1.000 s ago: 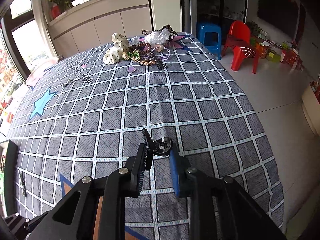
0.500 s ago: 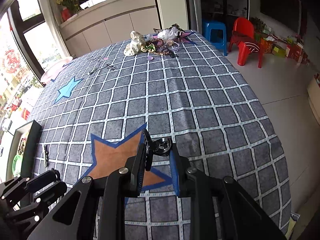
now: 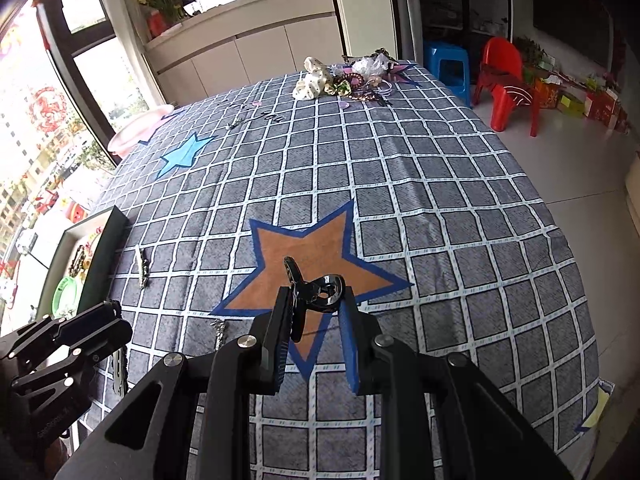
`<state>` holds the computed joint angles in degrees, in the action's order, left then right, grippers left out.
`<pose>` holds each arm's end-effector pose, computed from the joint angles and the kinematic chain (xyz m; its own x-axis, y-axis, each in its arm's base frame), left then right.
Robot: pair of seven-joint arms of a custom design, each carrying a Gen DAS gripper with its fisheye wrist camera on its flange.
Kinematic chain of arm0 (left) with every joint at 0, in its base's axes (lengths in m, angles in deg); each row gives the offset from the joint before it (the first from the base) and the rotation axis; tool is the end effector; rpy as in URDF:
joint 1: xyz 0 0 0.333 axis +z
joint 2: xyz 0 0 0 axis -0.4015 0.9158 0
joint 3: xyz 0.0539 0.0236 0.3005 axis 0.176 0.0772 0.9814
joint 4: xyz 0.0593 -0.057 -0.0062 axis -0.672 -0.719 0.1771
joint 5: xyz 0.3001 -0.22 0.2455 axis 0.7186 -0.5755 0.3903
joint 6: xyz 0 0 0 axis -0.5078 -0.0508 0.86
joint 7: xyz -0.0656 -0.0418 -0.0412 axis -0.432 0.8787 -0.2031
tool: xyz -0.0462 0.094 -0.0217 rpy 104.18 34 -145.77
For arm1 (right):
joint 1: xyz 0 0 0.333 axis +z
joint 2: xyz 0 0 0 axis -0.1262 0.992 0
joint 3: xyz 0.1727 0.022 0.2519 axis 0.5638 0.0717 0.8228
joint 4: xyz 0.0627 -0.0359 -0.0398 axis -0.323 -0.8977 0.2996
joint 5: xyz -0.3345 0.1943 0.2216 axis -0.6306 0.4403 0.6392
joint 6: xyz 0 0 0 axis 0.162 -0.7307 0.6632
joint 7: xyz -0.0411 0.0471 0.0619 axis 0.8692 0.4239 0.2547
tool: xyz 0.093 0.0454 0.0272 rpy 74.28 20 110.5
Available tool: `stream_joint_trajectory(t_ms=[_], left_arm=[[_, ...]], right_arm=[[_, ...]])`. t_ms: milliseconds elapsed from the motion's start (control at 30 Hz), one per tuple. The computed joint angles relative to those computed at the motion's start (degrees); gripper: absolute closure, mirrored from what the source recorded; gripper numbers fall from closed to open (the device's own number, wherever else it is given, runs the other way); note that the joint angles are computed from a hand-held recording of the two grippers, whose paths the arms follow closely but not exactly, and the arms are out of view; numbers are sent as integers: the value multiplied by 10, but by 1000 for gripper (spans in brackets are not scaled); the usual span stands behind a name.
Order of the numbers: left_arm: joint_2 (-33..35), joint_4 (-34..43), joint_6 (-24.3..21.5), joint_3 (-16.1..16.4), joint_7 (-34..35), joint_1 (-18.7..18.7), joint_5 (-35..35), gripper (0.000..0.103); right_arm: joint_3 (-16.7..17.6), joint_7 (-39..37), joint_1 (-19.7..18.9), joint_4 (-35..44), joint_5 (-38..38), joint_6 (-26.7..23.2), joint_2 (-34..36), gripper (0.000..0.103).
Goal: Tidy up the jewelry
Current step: 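Carry both black clips into the white tray with both tools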
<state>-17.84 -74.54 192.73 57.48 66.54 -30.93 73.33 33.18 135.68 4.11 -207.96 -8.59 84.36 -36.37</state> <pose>0.5379 -0.1807 0.3907 -0.0493 -0.9952 0.0848 -0.8043 -0.0108 -0.5942 0.5902 0.1079 0.3958 0.2266 -0.9600 -0.1645 -0.8037 -0.0888 -0.5884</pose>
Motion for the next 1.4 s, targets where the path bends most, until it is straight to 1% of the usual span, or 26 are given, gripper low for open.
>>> stream_joint_trajectory(t_ms=[133,233,433,700,900,1000,1133,1400], left_arm=[[-28,-30,9,5,-2,4,-1,65],[-50,-52,17,5,-13,13,10,65],[-102,-102,24,13,-25,29,17,65],[-181,-177,19,22,-39,63,26,65],[-228,-225,9,31,-50,98,30,65],[-239,-243,7,38,-51,110,27,65],[-240,-256,7,55,-38,113,14,65],[-208,-247,15,57,-20,130,7,65]], right_arm=[[6,-2,9,-12,0,0,-16,78],[10,-8,19,-15,3,-1,-25,78],[18,-39,46,-13,23,-9,-36,78],[36,-78,86,8,44,-22,-29,78],[55,-108,115,34,55,-42,-8,78],[65,-115,126,47,51,-52,5,78],[75,-110,137,69,36,-69,31,78],[86,-78,149,117,-4,-89,84,78]])
